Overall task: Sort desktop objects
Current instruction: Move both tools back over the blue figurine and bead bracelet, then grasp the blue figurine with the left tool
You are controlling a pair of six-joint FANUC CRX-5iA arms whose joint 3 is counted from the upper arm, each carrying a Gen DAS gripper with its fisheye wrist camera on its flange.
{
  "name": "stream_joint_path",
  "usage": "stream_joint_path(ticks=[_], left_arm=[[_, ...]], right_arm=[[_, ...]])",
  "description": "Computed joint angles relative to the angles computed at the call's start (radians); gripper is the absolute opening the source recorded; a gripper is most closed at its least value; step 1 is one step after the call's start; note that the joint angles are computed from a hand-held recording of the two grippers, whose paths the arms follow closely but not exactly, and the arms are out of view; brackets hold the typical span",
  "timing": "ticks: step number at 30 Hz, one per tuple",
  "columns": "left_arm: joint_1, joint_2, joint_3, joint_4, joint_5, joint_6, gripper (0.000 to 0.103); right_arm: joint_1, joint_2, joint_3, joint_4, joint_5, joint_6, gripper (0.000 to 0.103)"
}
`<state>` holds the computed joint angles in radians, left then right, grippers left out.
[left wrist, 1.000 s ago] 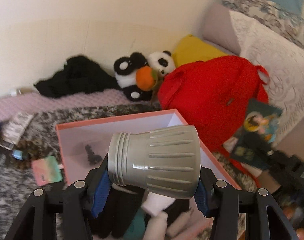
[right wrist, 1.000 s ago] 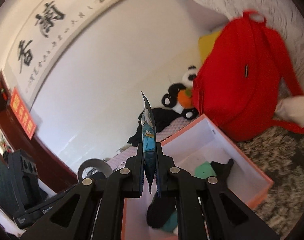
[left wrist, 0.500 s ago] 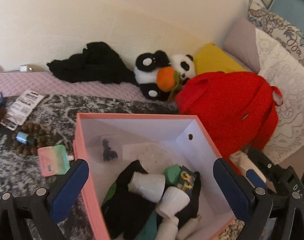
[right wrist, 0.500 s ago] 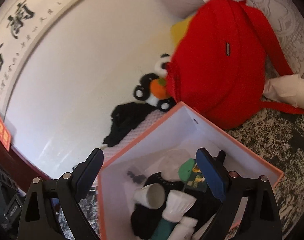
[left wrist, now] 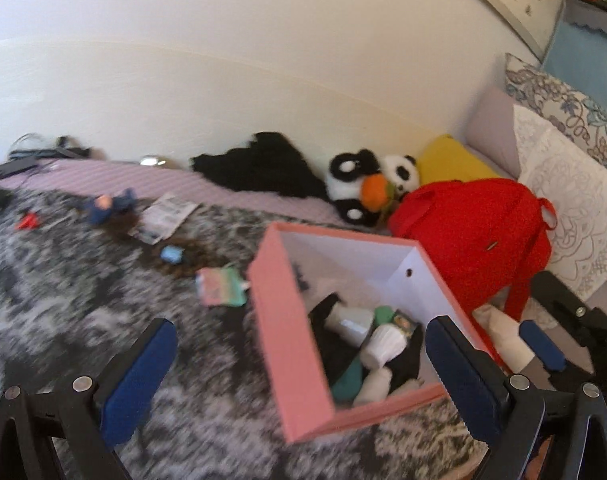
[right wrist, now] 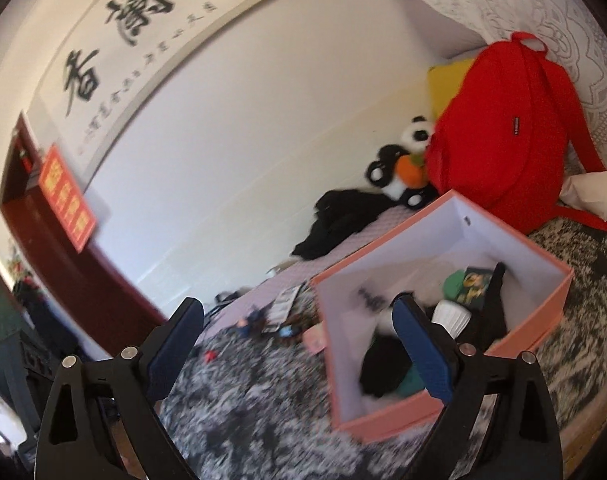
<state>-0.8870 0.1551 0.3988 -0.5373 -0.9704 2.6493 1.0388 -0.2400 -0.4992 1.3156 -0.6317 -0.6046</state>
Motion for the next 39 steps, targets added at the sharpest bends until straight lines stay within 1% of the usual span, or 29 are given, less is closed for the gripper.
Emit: stream_joint_path(ticks=[3, 5, 7, 9, 11, 14, 16, 19, 23, 26, 29, 33, 34, 37, 39], left_arm=[[-0.035, -0.078, -0.084, -0.059, -0.029, 0.081, 0.102], [-0.049, -0.124, -0.135, -0.083, -0.043, 0.117, 0.102], [-0.057, -0.171, -0.189, -0.109, -0.064, 0.162, 0.102], [-0.043, -0.215, -0.243, -0.113, -0.075, 0.199, 0.102], [-0.010, -0.255, -0.295, -0.097, -0.070, 0.220, 0.102], [0.084, -0.307, -0.374, -0.044, -0.031, 0.231, 0.102], [0.169, -0.326, -0.421, 0.016, 0.014, 0.213, 0.102], [0.284, -0.317, -0.463, 0.099, 0.073, 0.156, 0.102], [0.419, -0.262, -0.483, 0.209, 0.151, 0.051, 0.102], [0.495, -0.174, -0.444, 0.264, 0.195, -0.030, 0.102], [0.550, -0.060, -0.367, 0.310, 0.224, -0.123, 0.102], [0.618, 0.115, -0.245, 0.390, 0.250, -0.244, 0.102], [0.639, 0.175, -0.201, 0.420, 0.251, -0.272, 0.102], [0.685, 0.303, -0.111, 0.520, 0.251, -0.359, 0.102], [0.707, 0.382, -0.045, 0.562, 0.242, -0.376, 0.102]], right_arm=[[0.081, 0.016, 0.019, -0.007, -0.047, 0.016, 0.098], [0.129, 0.038, 0.040, -0.011, -0.071, 0.033, 0.098], [0.164, 0.076, 0.074, -0.027, -0.080, 0.068, 0.099], [0.182, 0.118, 0.112, -0.058, -0.076, 0.119, 0.099], [0.188, 0.170, 0.157, -0.103, -0.065, 0.179, 0.099], [0.180, 0.259, 0.236, -0.186, -0.043, 0.280, 0.099], [0.166, 0.323, 0.295, -0.251, -0.025, 0.354, 0.099], [0.139, 0.414, 0.379, -0.348, 0.004, 0.450, 0.099], [0.103, 0.566, 0.541, -0.501, 0.000, 0.613, 0.099], [0.066, 0.682, 0.679, -0.606, -0.004, 0.722, 0.099], [0.031, 0.797, 0.811, -0.633, -0.030, 0.765, 0.099], [-0.009, 0.970, 1.022, -0.633, -0.105, 0.819, 0.099], [-0.022, 1.018, 1.086, -0.650, -0.124, 0.843, 0.099], [-0.053, 1.133, 1.248, -0.687, -0.180, 0.885, 0.099], [-0.067, 1.197, 1.337, -0.682, -0.218, 0.897, 0.099]])
